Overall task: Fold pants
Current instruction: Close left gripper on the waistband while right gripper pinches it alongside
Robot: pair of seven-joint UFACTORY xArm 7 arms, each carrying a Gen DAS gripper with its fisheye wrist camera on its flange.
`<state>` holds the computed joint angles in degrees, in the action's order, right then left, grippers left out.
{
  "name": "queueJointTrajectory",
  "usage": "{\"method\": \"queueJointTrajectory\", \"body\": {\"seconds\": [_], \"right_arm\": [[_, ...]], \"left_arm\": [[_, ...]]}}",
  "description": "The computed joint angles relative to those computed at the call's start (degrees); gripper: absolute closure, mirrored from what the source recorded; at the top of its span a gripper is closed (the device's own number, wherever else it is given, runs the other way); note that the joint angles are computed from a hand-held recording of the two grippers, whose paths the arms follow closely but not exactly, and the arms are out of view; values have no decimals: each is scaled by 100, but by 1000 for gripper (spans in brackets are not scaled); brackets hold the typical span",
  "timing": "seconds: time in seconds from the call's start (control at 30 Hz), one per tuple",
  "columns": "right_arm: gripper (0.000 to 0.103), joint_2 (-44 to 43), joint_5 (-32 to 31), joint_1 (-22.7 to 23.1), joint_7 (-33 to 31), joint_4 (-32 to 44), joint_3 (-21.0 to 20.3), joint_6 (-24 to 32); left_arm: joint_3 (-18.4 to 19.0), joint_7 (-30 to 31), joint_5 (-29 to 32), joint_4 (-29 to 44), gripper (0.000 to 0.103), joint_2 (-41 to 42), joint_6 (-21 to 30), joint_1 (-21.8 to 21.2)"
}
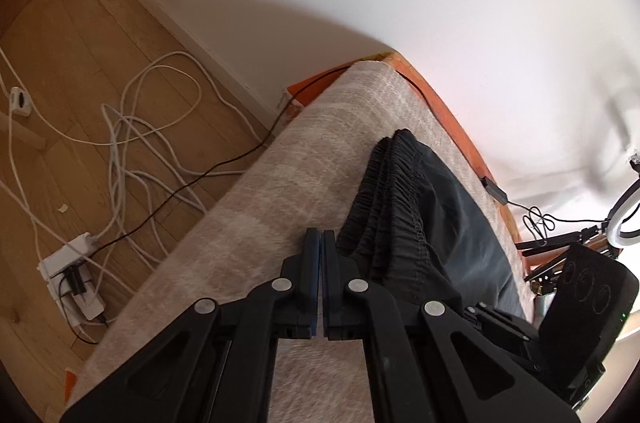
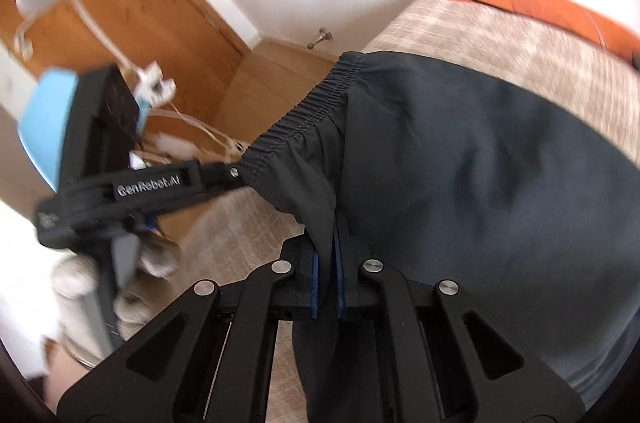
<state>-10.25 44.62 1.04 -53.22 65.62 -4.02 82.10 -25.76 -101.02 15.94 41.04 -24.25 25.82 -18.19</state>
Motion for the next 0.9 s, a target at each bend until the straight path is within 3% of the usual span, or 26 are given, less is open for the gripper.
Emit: {"method": "queueJointTrajectory", "body": {"seconds": [0.13,0.2,0.27,0.33,0.47,0.57,0.7,0.9], "right_arm": [[92,96,-4,-88,-406,201,-115,435],[88,246,-20,-177,-393,424,-172,740],[64,449,34,-319,-453,738,-249,1110],[55,427,373,-378,-440,749,-197,1085],[55,784,774,-653,173,1119,-234,980],[62,862,232,-518,634,1125,97,316],[65,723,-141,-239,633,856,346,37],[65,713,79,-196,612,759,201,369]], "left_arm": [[-283,-769,403,-349,103,83,-1585,534],[-615,-773,424,-295,103,101,-1770,913],[-809,-785,488,-209,103,211,-1940,1153],[-898,-762,462,-121,103,284,-1850,1226],[-976,-811,580,12,103,298,-1538,1269],[-1128,-1202,750,-44,103,146,-1512,1468],[-1383,-1505,934,-83,103,131,-1903,1843],[-1769,-1681,1069,31,103,39,-1964,2292]]}}
